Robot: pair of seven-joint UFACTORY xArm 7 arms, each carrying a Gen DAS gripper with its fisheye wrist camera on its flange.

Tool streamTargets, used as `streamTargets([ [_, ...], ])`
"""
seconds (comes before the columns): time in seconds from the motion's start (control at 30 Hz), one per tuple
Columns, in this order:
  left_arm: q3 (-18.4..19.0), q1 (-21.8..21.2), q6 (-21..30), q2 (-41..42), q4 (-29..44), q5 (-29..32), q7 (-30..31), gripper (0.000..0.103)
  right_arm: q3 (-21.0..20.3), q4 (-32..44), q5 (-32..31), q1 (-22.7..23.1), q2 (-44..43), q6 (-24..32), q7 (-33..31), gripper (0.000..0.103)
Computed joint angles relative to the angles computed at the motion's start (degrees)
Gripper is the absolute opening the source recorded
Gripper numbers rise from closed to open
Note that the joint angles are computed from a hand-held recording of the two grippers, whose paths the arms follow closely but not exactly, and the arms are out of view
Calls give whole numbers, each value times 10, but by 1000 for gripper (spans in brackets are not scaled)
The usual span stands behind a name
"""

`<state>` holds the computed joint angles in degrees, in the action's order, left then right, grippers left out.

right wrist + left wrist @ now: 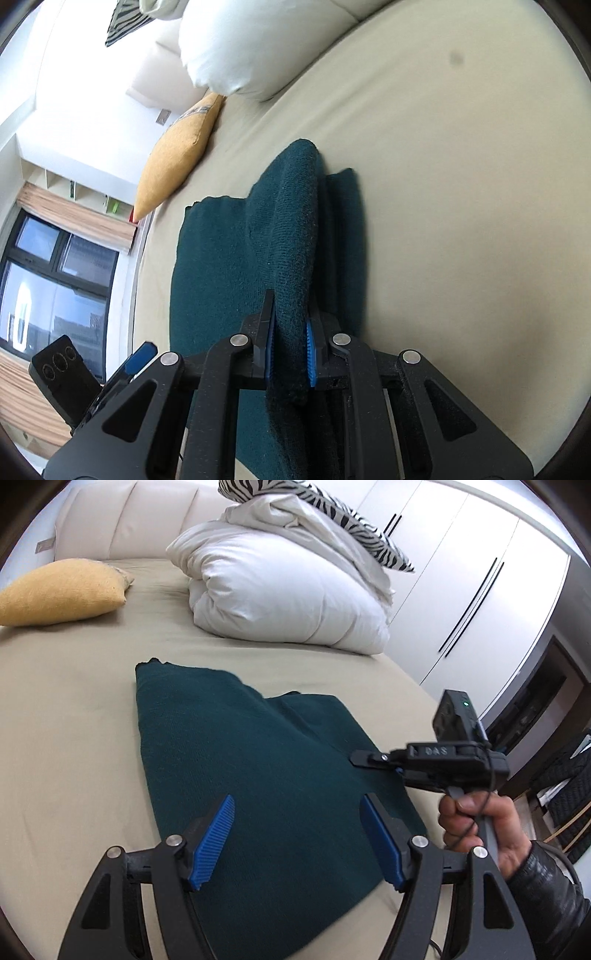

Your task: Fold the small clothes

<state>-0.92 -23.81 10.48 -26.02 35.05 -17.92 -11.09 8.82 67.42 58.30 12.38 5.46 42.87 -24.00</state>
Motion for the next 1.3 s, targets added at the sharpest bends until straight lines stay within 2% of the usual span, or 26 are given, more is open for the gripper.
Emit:
streamTargets([
  [0.1, -32, 47, 16, 36, 20, 42, -26, 73, 1, -6, 3, 0, 10, -9, -8, 11],
  [0.17, -48, 74, 26, 55, 28, 67, -49, 73, 4, -1, 36, -7, 28, -2, -21, 11],
  [0.27, -36, 67, 14, 69, 23, 64, -42, 72, 5, -3, 58, -17, 35, 7, -42, 10],
  [0.43, -60, 90, 20, 54, 13, 105, -69, 72, 6, -5, 92, -28, 42, 28, -76, 12],
  [0.5, -85, 118, 34, 40, 14, 140, -100, 69, 4, -7, 79, -27, 32, 28, -46, 15],
  [0.53, -100, 135, 39, 31, 14, 161, -120, 67, 24, -15, 51, -42, 16, 6, -16, 20],
  [0.57, -108, 146, 36, 21, 11, 179, -134, 67, 25, -37, 26, -33, -12, -40, 3, 21],
  [0.6, -110, 148, 24, 16, 10, 191, -138, 67, 2, -61, 24, -8, -51, -68, -1, 21],
  [0.63, -110, 149, 19, 16, 14, 200, -140, 67, -2, -70, 46, -1, -66, -73, -27, 21],
  [0.67, -110, 148, 18, 21, 20, 206, -140, 67, -21, -78, 91, 17, -82, -54, -68, 21],
  [0.7, -101, 138, 21, 31, 30, 204, -134, 67, -16, -88, 120, 10, -102, -19, -98, 21],
  [0.77, -85, 121, 24, 54, 43, 192, -125, 66, -21, -104, 126, 25, -125, 9, -131, 21],
  [0.83, -67, 109, 54, 88, 60, 172, -114, 67, -23, -118, 105, 38, -127, 38, -131, 21],
  [0.87, -54, 98, 46, 97, 55, 155, -100, 68, -25, -127, 74, 42, -118, 47, -106, 18],
  [0.9, -37, 81, 20, 96, 41, 128, -74, 67, -6, -139, 64, 22, -110, 48, -97, 17],
  [0.93, -33, 78, 19, 94, 39, 121, -66, 67, -10, -153, 79, 20, -100, 51, -103, 11],
  [0.97, -36, 80, 28, 91, 42, 120, -64, 67, -39, -166, 118, 33, -100, 66, -130, 5],
  [1.0, -37, 82, 40, 89, 47, 118, -62, 67, -57, -183, 144, 34, -110, 76, -144, 3],
  [1.07, -46, 95, 56, 81, 52, 122, -74, 61, -52, -199, 142, 15, -129, 82, -145, 4],
  [1.2, -106, 167, 59, 61, 68, 222, -154, 59, -46, -187, 72, 16, -162, 52, -120, 13],
  [1.3, -131, 202, 66, 94, 119, 299, -184, 59, -56, -140, 88, 24, -139, 61, -129, 13],
])
